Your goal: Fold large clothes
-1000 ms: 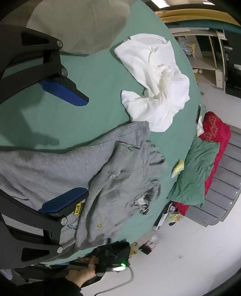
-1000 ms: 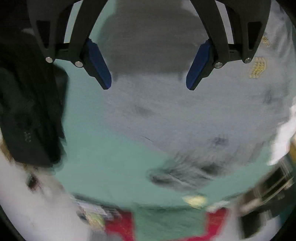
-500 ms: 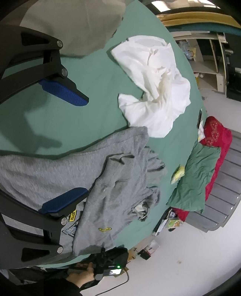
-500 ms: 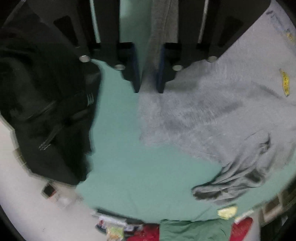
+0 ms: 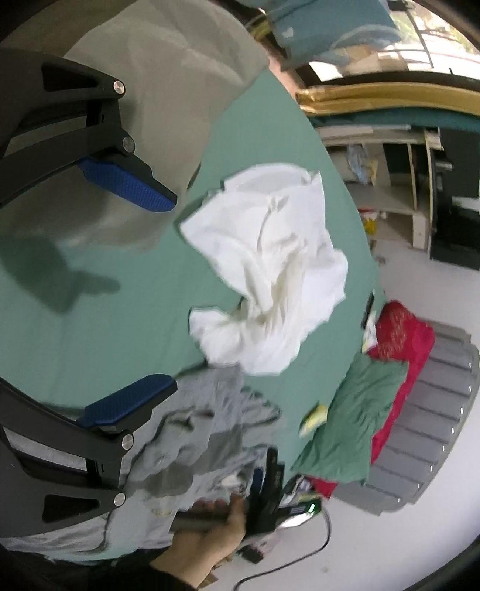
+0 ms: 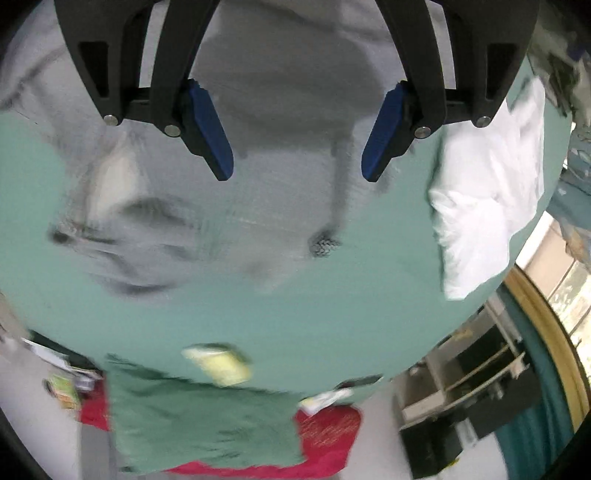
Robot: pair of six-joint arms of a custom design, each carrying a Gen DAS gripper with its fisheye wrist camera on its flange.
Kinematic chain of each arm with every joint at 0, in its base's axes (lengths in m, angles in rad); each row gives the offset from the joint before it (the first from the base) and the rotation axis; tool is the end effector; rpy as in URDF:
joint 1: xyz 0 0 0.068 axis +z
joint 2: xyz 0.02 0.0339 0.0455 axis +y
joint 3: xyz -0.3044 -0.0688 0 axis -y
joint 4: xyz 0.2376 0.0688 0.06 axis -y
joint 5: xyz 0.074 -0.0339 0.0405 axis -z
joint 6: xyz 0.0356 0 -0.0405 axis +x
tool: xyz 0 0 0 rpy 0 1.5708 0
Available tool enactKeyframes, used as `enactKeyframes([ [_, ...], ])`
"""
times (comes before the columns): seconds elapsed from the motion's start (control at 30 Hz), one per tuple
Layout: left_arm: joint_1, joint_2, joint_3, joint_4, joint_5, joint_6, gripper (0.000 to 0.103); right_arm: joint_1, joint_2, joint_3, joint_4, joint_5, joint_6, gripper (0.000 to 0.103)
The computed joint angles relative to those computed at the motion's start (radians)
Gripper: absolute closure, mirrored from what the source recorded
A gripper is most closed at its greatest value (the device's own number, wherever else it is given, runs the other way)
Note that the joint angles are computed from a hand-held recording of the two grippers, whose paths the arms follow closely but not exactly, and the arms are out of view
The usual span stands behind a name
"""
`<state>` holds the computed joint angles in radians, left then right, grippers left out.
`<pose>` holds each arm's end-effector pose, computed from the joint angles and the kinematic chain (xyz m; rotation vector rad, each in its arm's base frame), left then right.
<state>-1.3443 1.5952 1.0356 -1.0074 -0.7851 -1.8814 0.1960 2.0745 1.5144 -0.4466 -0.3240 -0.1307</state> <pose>0.0831 -0.2487 0.2433 -0.6272 2.2720 -0.0455 0.4467 0.1003 0.2136 -0.5349 2.5015 0.4416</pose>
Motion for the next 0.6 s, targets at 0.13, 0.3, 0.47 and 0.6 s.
enactKeyframes([
  [0.13,0.012,-0.064,-0.059,0.029,-0.008,0.012,0.011,0.121,0.105,0.057,0.007,0.095,0.091,0.031],
  [0.3,0.025,-0.102,-0.096,0.059,0.002,0.017,0.011,0.193,0.117,0.035,0.010,0.052,0.055,0.096],
  [0.47,0.002,-0.100,-0.082,0.076,-0.006,0.021,0.011,0.185,-0.113,-0.054,0.029,-0.258,-0.048,0.096],
  [0.6,-0.019,-0.104,-0.078,0.114,-0.001,0.018,0.011,0.119,-0.336,-0.036,-0.153,-0.551,-0.210,0.096],
])
